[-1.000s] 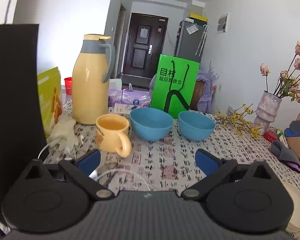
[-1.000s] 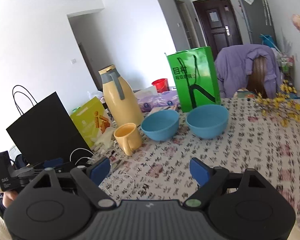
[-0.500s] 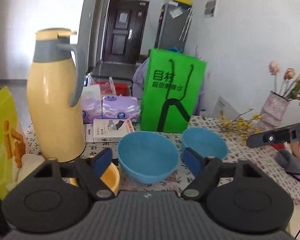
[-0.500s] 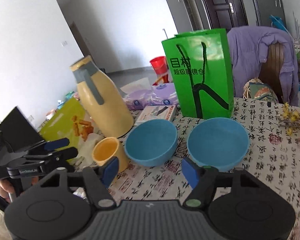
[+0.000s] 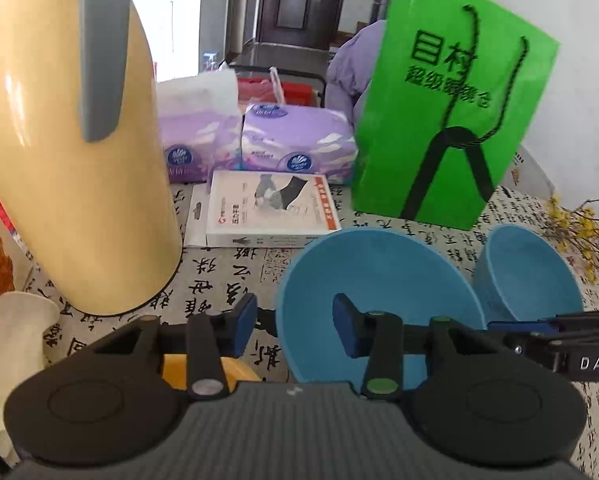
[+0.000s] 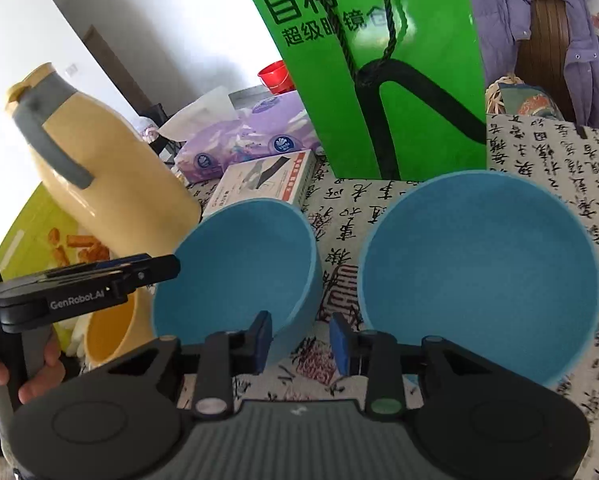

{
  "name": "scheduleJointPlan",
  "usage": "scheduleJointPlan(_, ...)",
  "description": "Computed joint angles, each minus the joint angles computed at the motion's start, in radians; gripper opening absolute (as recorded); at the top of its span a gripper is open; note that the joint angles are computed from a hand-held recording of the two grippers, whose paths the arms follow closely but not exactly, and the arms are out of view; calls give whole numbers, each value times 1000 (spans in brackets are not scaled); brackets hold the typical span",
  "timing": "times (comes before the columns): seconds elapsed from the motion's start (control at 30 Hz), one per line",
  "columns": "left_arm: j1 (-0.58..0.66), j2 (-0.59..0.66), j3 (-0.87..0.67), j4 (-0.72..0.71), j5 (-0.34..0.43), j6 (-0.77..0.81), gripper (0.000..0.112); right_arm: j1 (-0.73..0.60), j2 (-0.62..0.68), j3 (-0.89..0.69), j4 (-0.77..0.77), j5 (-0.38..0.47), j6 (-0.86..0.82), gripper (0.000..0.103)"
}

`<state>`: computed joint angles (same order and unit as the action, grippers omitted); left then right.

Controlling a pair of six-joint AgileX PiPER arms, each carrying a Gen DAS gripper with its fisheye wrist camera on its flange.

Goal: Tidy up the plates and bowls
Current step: 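Close the left tool on a blue bowl rim while the right tool grips the same bowl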

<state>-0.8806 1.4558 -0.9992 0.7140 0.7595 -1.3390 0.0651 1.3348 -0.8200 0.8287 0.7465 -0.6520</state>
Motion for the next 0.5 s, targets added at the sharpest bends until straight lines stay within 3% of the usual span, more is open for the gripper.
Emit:
scheduleJointPlan(0.1,21,22,-3,-15,-25,9,19,35,25,15,41,-67,-19,25)
scheduleJointPlan(0.2,2,39,-12,17,4,-34,10,56,26,35,69,-114,-39,20)
scheduleJointPlan(0.37,-29,28,-5,27,37,-93,5,79,-14,58,29,-157,-8,17)
scheduleJointPlan(0.5,-118,8,-6,67,128,-148,5,106,-77,87,-45,-175,48,14)
